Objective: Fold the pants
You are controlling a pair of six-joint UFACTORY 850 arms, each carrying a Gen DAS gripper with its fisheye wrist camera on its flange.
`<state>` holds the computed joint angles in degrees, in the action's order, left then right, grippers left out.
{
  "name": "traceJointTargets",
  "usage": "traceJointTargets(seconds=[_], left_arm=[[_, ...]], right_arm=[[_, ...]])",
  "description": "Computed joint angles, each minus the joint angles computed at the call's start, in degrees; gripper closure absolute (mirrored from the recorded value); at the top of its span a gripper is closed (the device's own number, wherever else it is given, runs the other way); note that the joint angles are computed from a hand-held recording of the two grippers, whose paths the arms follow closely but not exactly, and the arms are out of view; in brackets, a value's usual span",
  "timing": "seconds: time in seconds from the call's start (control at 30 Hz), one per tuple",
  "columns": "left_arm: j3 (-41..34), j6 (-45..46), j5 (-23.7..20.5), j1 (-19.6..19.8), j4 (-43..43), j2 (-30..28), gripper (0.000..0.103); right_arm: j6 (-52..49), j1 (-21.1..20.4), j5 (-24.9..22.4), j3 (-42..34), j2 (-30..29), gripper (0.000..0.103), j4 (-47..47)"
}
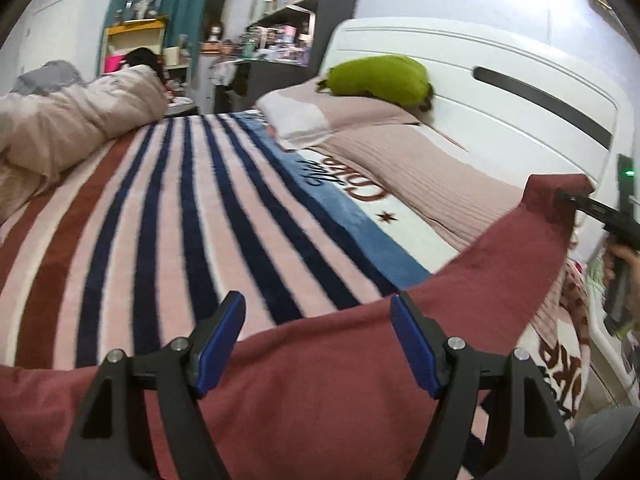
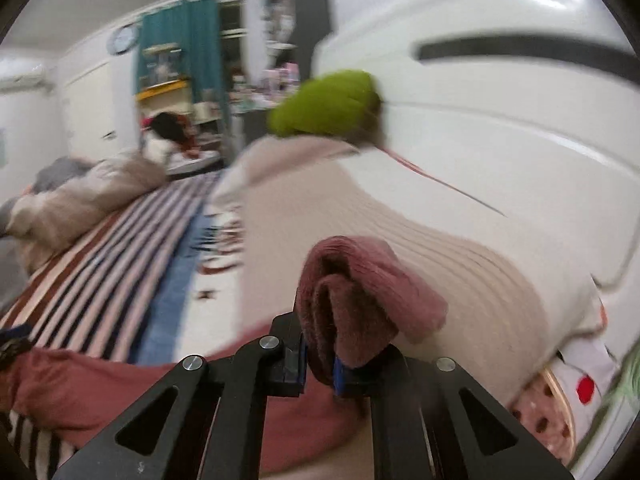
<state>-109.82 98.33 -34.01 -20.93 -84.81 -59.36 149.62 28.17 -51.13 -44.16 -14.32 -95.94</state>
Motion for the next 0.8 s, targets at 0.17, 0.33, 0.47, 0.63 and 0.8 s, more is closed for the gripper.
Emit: traceJointTargets(seconds=[0.17,0.33,0.47,0.63,0.8], left_arm=[[-1.0,-0.6,-0.1,1.4,-1.7,-0.6,0.032],[-1.8,-1.4,-1.3,2.1,-1.8,-1.2,0.032],[-1.8,-1.5,-1.7,2.1,-1.1,-1.3,0.032],[-1.7,-1.7,-2.8,2.3,-0.8,-1.3,0.032],[-4.1,-5.9,-6.7,2.1,4.7,-2.8,0.032]], right_arm=[[-2.3,2.1,7.9,-10.0,-6.6,0.099,-6.5],[-0.2,2.1,21.9,-22.8,-19.1,0.099,-12.8],[-5.7,2.7,29.2,-30.6,-27.4,0.099,-9.9],[-1.1,3.9,25.0,-31.7,-27.7,0.099,-15.4],[-8.4,2.1,36.4,-34.1,-29.7,0.074,-8.0]])
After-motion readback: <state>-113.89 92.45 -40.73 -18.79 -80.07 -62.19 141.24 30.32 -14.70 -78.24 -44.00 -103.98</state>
